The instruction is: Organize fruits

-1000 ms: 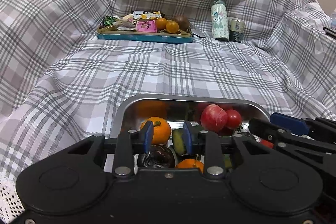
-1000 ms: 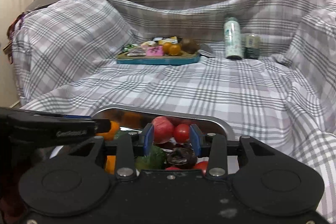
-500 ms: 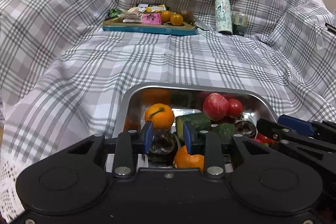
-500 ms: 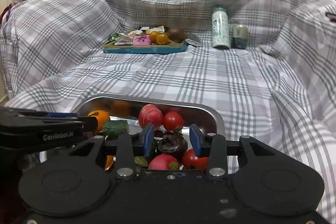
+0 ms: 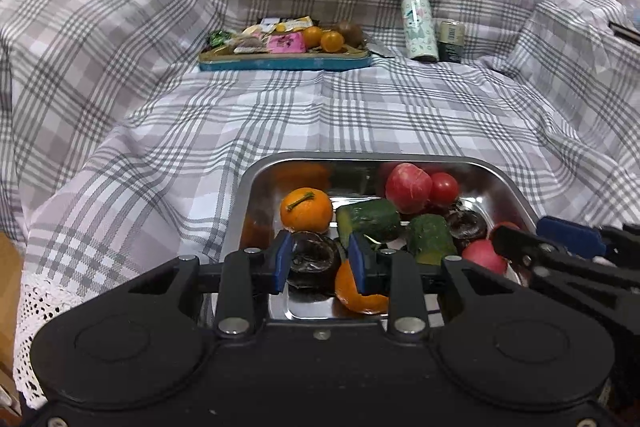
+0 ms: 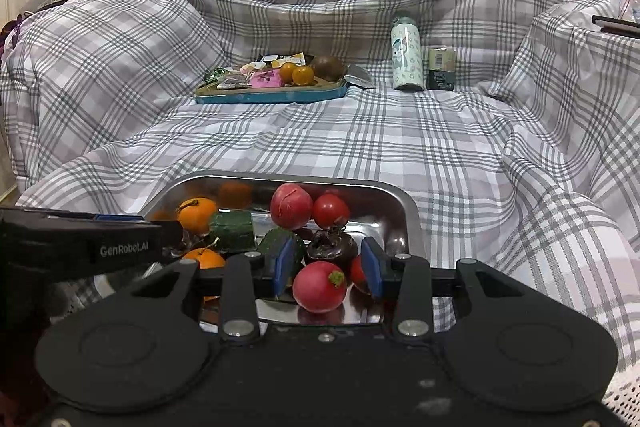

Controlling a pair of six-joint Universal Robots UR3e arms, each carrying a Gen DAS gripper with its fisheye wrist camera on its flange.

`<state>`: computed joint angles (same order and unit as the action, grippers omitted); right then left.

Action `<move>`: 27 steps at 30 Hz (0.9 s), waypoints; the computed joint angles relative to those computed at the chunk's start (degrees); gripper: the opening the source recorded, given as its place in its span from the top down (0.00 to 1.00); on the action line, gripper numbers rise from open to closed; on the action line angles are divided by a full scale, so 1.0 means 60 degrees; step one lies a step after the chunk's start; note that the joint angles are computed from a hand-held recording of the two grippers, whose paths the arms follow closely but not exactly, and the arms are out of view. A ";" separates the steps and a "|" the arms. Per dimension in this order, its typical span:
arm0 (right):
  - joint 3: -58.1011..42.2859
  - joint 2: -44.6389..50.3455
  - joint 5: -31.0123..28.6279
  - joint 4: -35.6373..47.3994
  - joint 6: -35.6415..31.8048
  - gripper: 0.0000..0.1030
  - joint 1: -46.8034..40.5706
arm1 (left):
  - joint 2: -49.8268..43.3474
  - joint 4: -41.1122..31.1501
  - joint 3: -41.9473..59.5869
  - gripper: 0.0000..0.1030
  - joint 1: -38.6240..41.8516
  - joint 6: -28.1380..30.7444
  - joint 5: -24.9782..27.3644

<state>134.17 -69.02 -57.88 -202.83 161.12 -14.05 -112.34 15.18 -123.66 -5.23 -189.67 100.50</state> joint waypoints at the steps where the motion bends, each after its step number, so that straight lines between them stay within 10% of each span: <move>1: -0.0038 0.0054 -0.0044 -0.0021 0.0058 0.60 0.0018 | -0.0051 0.0077 0.0009 0.62 -0.0075 0.0088 0.0070; 27: -0.0197 0.0231 -0.0292 0.0051 0.0368 0.60 0.0084 | -0.0171 0.0130 -0.0009 0.62 -0.0032 0.0126 -0.0203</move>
<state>132.99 -67.64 -59.64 -202.52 163.32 -13.55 -113.37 15.96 -123.71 -5.42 -188.91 99.28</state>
